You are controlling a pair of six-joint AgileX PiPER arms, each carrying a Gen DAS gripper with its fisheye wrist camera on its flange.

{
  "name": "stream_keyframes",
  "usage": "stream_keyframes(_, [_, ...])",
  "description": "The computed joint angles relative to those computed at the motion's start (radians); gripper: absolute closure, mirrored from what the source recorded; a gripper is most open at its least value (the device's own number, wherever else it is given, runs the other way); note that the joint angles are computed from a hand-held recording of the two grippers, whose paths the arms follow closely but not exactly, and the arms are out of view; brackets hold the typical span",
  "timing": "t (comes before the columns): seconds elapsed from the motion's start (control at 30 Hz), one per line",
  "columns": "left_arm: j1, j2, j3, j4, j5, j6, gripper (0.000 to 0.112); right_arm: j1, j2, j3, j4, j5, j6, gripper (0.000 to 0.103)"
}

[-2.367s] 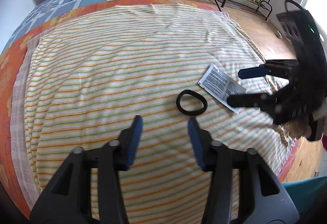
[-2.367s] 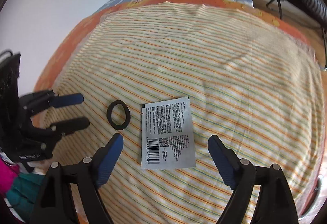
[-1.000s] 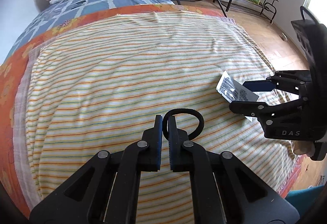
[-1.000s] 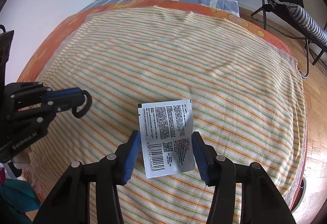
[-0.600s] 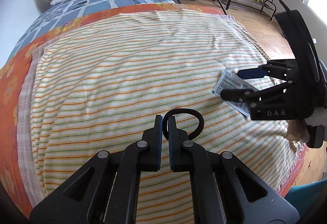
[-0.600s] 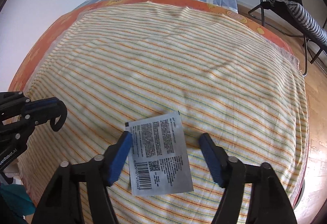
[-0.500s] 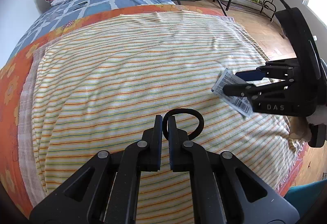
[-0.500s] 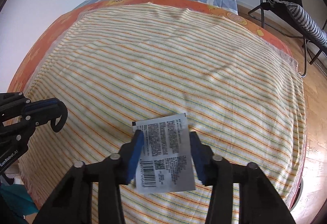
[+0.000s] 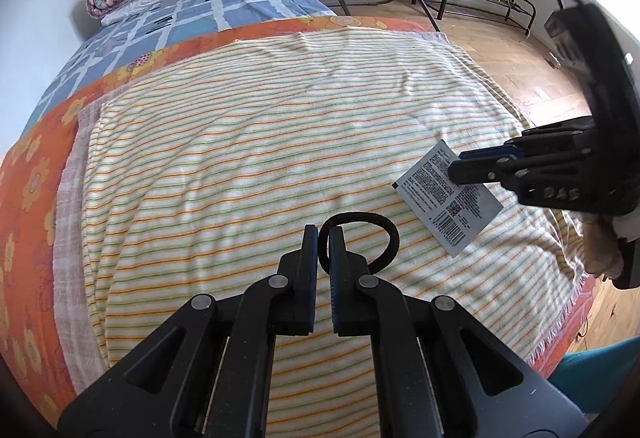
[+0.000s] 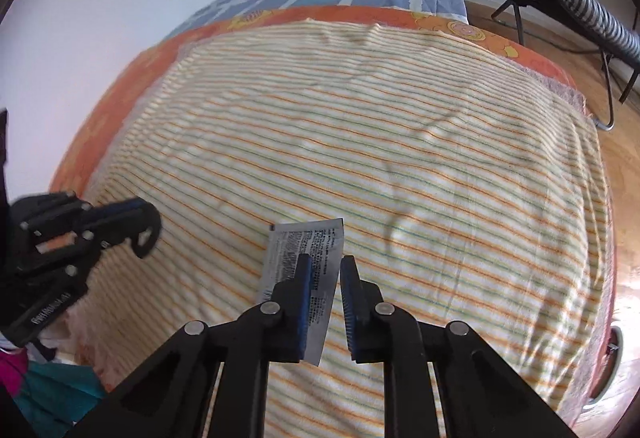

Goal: Collect trash
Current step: 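Grasp the black hair tie with the left tool while the right tool grasps the white sachet, then carry the hair tie and sachet in both tools over the blue basket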

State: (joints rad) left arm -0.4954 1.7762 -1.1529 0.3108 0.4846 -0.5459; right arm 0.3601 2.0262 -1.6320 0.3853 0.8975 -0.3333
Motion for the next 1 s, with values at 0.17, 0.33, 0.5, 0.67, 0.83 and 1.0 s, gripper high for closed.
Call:
stream_keyframes(0.17, [0.006,-0.033,0.028,0.008,0.005,-0.013,0.109,0.015,-0.012,-0.008,0.064,0.047,-0.021,0.085])
stream_keyframes(0.33, [0.011,-0.079,0.068,0.022,0.008,-0.024,0.109,0.047,-0.020,-0.010,0.090,0.060,0.004,0.084])
stream_keyframes(0.5, [0.016,-0.135,0.122,0.028,0.011,-0.026,0.109,0.121,-0.039,0.024,-0.015,0.029,0.066,0.088])
stream_keyframes(0.67, [0.006,-0.200,0.180,0.041,0.024,-0.039,0.109,0.172,-0.098,0.089,-0.107,-0.022,0.135,0.099])
stream_keyframes(0.83, [-0.025,-0.269,0.226,0.073,0.052,-0.081,0.109,0.184,-0.188,0.174,-0.125,-0.065,0.167,0.101])
stream_keyframes(1.0, [-0.074,-0.326,0.262,0.116,0.086,-0.142,0.109,0.197,-0.249,0.235,-0.129,-0.082,0.184,0.103])
